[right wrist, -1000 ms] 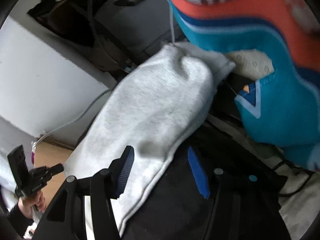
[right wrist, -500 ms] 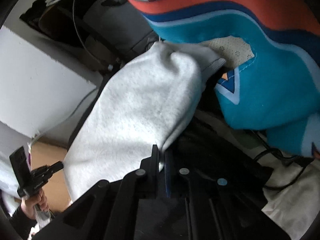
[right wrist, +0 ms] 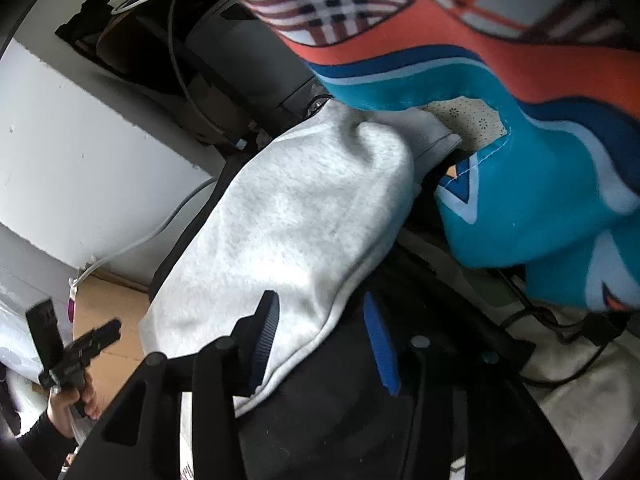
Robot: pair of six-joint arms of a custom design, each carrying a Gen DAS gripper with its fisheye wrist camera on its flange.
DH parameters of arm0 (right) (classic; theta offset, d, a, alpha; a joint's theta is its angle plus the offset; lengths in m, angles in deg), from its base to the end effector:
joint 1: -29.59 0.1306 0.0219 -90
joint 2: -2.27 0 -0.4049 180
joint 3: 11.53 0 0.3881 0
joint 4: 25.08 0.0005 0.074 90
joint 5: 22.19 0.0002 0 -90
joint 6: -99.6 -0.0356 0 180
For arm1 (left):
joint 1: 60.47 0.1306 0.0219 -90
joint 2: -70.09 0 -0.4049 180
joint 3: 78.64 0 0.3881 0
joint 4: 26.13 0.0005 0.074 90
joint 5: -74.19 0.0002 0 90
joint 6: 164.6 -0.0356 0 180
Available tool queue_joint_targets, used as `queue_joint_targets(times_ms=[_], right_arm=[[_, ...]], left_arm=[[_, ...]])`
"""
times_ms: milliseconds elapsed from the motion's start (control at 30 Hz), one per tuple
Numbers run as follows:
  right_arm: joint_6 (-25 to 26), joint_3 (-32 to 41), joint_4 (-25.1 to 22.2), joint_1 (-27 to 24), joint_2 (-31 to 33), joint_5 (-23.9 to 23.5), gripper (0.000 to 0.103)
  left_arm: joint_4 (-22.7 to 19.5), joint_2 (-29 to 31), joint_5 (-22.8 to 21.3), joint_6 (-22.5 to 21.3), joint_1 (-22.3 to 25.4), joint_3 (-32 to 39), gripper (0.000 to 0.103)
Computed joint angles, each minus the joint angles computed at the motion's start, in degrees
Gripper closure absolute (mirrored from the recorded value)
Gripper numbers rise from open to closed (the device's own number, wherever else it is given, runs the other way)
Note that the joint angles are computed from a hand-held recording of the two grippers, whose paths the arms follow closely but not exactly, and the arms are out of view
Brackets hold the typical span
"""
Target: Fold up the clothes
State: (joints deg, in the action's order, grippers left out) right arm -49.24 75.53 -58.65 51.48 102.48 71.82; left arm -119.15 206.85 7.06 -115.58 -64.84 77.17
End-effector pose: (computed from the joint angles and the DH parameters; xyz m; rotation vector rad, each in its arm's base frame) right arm 0.5082 0.2010 0.3609 0.8131 2.3258 0.5673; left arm 0.7098 -0.0686 0.4319 1.1224 2.4851 -0.4029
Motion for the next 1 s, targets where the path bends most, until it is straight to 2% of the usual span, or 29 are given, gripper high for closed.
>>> queue_joint_targets(times_ms=[67, 100, 133, 400, 600, 667, 700, 733, 800, 867, 967, 1000], right_arm=[[-0.1, 0.4, -0.8, -0.1, 0.4, 0.3, 0.073], [0.0, 0.9, -1.8, -0.1, 0.7, 0.9, 0.094], [0.0, 1.0, -2.5, -0.1, 0.8, 1.3, 0.098], [-0.7, 1.5, -4.5, -0.1, 1.0, 2.6, 0.098], [-0.1, 1.8, -5.6, 0.0, 0.9, 3.1, 0.098], [0.0, 2.0, -5.9, 0.0, 1.1, 2.8, 0.098], [0.0, 2.0, -6.0, 0.0, 1.1, 2.5, 0.097], [0.1, 2.1, -6.2, -0.1, 1.1, 2.1, 0.096], [0.4, 2.1, -6.2, -0.1, 1.1, 1.4, 0.094], [0.5, 1.9, -6.4, 0.1, 0.8, 1.3, 0.092], [0.2, 1.7, -6.6, 0.6, 0.3, 1.4, 0.084], [0.2, 1.3, -6.6, 0.8, -0.1, 1.7, 0.077]], left_arm=[[0.6, -1.0, -1.8, -1.4, 0.7, -2.9, 0.044], [1.4, -1.6, -2.8, -2.0, 1.1, -4.8, 0.044], [2.4, -2.4, -3.8, -2.5, 1.5, -7.0, 0.044], [8.4, -3.8, -9.5, -1.9, 3.9, -16.5, 0.044], [9.5, -2.0, -9.0, 0.1, 4.3, -17.8, 0.044], [11.1, -2.7, -8.8, 0.2, 4.3, -19.2, 0.067], [11.4, -3.0, -8.9, 0.2, 4.3, -19.6, 0.087], [11.7, -3.2, -9.0, 0.2, 4.3, -20.0, 0.091], [11.9, -4.0, -9.1, -1.0, 4.3, -20.6, 0.097], [12.5, -4.8, -9.3, -1.9, 4.3, -21.1, 0.097], [13.6, -5.2, -9.8, -1.4, 4.6, -20.9, 0.097], [14.0, -5.3, -10.1, -1.2, 4.7, -20.7, 0.097]])
